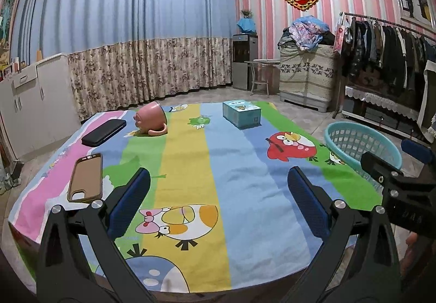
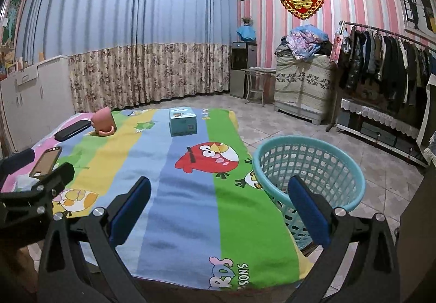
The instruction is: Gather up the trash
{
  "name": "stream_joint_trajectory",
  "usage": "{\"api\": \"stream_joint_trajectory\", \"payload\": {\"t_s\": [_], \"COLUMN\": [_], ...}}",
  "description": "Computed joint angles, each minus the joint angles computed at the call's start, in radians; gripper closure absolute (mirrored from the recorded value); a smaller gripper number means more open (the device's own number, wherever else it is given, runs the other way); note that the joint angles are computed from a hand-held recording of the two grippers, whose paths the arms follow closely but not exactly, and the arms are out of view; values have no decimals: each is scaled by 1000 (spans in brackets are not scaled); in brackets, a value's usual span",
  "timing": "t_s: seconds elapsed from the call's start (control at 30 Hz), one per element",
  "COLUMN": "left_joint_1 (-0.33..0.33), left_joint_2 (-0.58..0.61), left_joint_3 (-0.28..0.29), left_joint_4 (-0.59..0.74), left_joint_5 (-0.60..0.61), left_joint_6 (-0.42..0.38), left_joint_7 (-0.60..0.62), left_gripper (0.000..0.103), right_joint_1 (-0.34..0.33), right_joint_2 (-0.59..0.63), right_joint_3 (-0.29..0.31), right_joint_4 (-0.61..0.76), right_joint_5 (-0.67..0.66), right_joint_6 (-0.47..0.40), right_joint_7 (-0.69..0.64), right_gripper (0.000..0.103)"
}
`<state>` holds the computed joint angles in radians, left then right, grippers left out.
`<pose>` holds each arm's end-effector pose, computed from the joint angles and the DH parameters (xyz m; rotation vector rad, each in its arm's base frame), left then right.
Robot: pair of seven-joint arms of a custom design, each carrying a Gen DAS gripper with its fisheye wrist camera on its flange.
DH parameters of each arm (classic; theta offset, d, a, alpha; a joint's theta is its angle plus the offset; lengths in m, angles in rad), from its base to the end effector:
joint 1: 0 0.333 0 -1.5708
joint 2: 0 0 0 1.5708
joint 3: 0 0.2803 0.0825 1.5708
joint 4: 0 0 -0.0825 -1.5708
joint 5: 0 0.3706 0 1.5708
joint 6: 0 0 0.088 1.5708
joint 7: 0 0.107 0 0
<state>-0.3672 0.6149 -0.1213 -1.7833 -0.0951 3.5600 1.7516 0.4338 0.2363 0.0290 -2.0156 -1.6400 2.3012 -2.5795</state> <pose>0.6069 -0.2921 0.3367 -1.1433 1.9034 -1.2233 0.5401 0.2456 0.3318 -1.1734 1.8877 -1.2662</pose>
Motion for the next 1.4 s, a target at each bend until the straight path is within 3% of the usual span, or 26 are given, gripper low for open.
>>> {"api": "stream_joint_trajectory", "payload": {"t_s": [0.57,1.4], "left_joint_1": [-42,-40], "left_joint_2": [-21,-32], "left_joint_3": [26,14], "left_joint_4": [-32,-40], "left_joint_5": [-75,-94], "left_joint_6": [50,56], "left_joint_7": [59,78], "left_gripper": [5,5], "right_joint_1": [-2,-1], "right_joint_2": [1,4], "right_joint_3": [-1,-4], "right_joint_4": [2,4], "right_joint_5": [-3,-4], "right_joint_6": [-2,1], "right_joint_7": [9,9], "right_gripper": [5,5]}}
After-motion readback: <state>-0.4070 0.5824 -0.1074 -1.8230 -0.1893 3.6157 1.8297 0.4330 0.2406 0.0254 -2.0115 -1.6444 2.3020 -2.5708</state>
